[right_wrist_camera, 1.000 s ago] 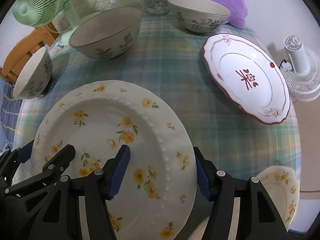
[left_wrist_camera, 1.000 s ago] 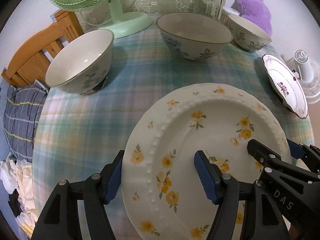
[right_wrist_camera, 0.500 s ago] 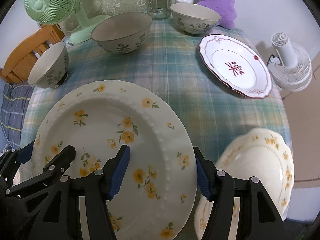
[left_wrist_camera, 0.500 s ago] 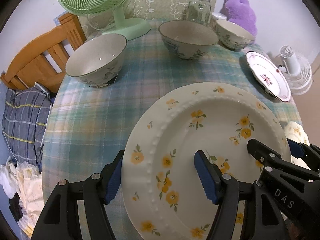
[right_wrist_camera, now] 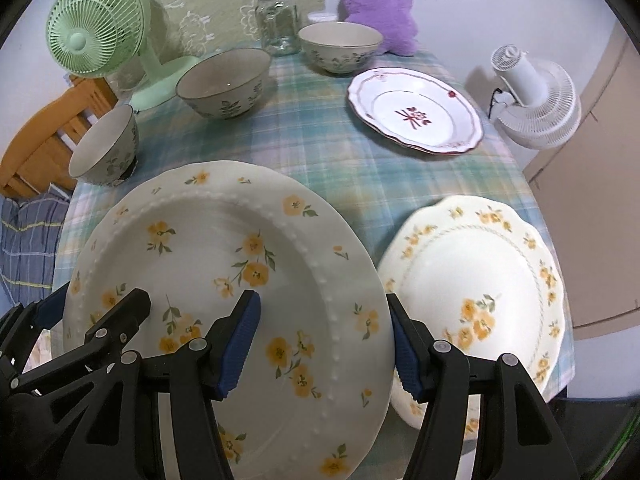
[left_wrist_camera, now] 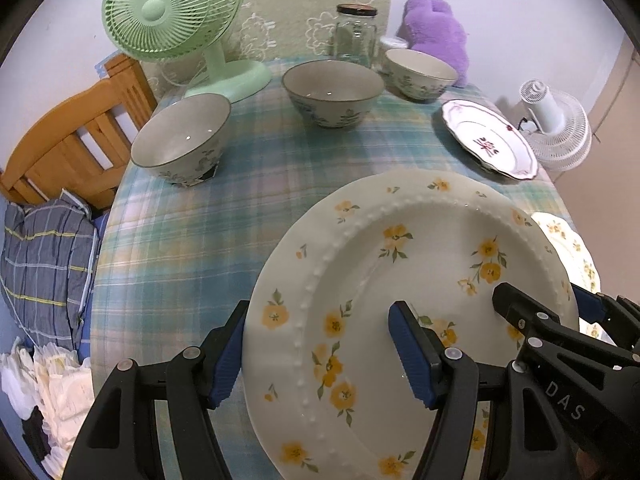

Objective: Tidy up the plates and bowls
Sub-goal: 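Lift the beaded-rim plate and carry it over the scalloped plate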

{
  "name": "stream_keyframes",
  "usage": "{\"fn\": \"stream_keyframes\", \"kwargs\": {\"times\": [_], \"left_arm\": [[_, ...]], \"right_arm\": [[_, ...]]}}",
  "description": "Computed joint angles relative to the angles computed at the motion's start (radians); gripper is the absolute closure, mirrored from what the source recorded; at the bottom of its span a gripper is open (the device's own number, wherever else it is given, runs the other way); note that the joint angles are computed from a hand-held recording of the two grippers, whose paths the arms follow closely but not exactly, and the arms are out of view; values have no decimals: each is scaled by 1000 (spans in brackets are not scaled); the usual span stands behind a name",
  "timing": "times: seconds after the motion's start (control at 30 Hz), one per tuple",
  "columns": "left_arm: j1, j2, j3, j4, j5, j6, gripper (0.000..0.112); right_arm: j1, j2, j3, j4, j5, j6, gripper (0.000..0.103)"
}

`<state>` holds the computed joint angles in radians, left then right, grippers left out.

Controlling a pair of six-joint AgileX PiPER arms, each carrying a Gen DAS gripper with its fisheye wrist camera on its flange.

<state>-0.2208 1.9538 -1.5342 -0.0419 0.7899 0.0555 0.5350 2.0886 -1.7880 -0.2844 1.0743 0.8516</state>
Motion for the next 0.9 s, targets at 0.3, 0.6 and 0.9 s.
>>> {"fn": "stream_keyframes", "kwargs": {"times": [0.3,0.6,0.9], "left_arm": [[-102,-33,30,73,-3,-141,44],[-231,-3,-20,139,37,-324,44],[-334,74,-122,161,83,-446,44]], "right_arm": [[-52,-138,205,11,-92,-56,38],[-173,-237,335,63,-154,-263,38],[-313,-291,413,107,-190,-460,38]]}}
